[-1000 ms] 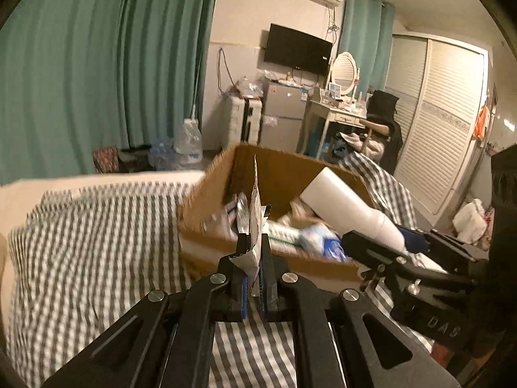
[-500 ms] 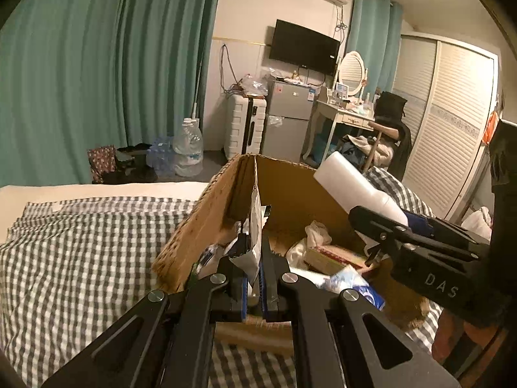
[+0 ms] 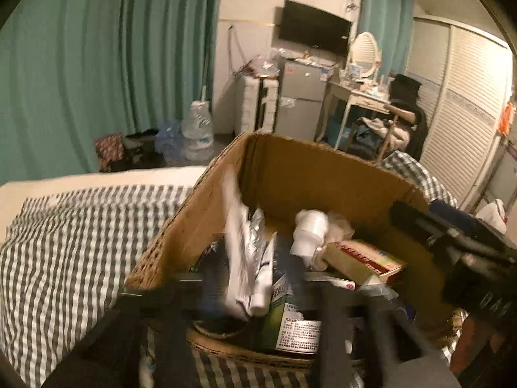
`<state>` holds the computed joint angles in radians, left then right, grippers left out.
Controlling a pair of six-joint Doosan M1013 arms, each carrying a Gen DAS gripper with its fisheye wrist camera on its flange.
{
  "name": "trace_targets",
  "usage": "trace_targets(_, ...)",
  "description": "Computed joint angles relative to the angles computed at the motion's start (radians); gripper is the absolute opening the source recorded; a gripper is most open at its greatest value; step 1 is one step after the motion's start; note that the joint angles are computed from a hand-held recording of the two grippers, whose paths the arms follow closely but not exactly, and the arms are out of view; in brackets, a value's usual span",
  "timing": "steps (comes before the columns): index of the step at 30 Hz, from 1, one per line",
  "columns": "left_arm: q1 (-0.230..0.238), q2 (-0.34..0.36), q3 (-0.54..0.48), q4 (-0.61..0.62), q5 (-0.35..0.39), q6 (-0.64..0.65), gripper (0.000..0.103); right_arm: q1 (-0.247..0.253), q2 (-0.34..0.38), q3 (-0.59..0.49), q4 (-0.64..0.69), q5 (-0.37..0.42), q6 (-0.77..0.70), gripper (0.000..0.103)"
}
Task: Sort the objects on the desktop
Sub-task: 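Withdraw both grippers from the box back toward the figurine and hair tie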
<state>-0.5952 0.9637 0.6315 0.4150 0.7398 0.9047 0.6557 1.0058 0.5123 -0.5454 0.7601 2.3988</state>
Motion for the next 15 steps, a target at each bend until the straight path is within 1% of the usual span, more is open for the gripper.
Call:
trace_targets(1, -0.004, -0.004, 0.011, 0.045, 0.002, -0.044, 0.088, 0.0, -0.003, 0.006, -0.007, 0.003, 0.014, 0.086)
trace_targets(2, -0.007, -0.028, 0.064, 0.099, -0.034, -0.098, 0.095, 0.001, -0.005, 0.009, -0.015, 0.005, 0.025, 0.087)
trace_targets(3, -0.007, -0.043, 0.096, 0.124, -0.066, -0.125, 0.095, 0.001, -0.009, 0.017, -0.022, 0.001, 0.035, 0.088)
trace_targets(4, -0.007, -0.05, 0.111, 0.121, -0.077, -0.121, 0.095, 0.002, -0.018, 0.034, -0.032, -0.01, 0.048, 0.088)
trace_targets(6, -0.007, -0.053, 0.112, 0.108, -0.062, -0.101, 0.096, 0.004, -0.024, 0.044, -0.043, -0.019, 0.057, 0.088)
trace_targets(8, -0.008, -0.067, 0.14, 0.13, -0.072, -0.111, 0.096, 0.005, -0.029, 0.056, -0.059, -0.029, 0.067, 0.089)
trace_targets(11, -0.011, -0.085, 0.172, 0.157, -0.074, -0.127, 0.096, 0.009, -0.05, 0.103, -0.08, -0.061, 0.097, 0.09)
trace_targets(13, -0.011, -0.103, 0.203, 0.169, -0.091, -0.146, 0.096, 0.006, -0.057, 0.12, -0.065, -0.067, 0.095, 0.09)
trace_targets(14, -0.013, -0.125, 0.241, 0.196, -0.104, -0.174, 0.096, 0.005, -0.06, 0.121, -0.039, -0.062, 0.08, 0.09)
trace_targets(15, -0.016, -0.134, 0.257, 0.222, -0.108, -0.198, 0.096, 0.005, -0.067, 0.129, -0.014, -0.065, 0.07, 0.09)
